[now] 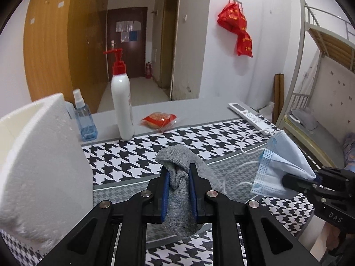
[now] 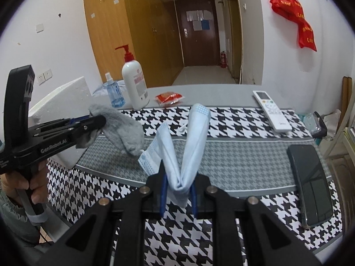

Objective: Organize soft objects
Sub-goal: 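Lift the grey sock and blue mask and carry both toward the foam box, then lower the grey sock into the foam box with the left tool while the right tool holds the mask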

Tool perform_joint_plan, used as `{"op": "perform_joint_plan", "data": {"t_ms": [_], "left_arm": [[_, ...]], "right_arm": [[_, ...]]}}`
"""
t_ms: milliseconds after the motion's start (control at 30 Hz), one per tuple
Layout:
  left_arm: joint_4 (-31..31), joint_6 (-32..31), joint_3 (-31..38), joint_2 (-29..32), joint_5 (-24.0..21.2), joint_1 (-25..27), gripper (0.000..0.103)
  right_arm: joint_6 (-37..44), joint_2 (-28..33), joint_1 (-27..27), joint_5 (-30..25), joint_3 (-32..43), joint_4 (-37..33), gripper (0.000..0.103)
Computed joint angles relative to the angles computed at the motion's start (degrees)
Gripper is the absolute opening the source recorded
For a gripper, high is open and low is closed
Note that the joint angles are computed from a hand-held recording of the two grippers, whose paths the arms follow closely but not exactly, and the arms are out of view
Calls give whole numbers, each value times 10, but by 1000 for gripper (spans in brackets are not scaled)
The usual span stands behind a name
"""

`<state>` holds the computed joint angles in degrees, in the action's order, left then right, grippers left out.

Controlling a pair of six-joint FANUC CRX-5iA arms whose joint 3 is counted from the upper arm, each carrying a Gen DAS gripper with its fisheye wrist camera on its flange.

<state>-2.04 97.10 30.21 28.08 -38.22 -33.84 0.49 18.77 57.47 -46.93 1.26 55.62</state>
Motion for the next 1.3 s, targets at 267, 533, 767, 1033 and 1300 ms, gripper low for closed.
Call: {"op": "perform_joint_plan", "data": {"t_ms": [267,533,767,1033,1300], "left_arm": [[-47,35,0,-21,-14,-6,17],[-60,35,-17,-42,-2,-10,17],[-63,26,-35,-63,16,-7,17],[-61,18,-53,-85,36,4,17],[-72,23,-70,-107,55,7,17]], "right_arm": [[-46,-10,7,-12,-15,40,21],[-69,-10,15,-27,-12,62,21],[-83,-1,18,-38,1,88,21],[-82,13,21,-41,27,113,21],[-71,25,22,-44,49,133,21]]}}
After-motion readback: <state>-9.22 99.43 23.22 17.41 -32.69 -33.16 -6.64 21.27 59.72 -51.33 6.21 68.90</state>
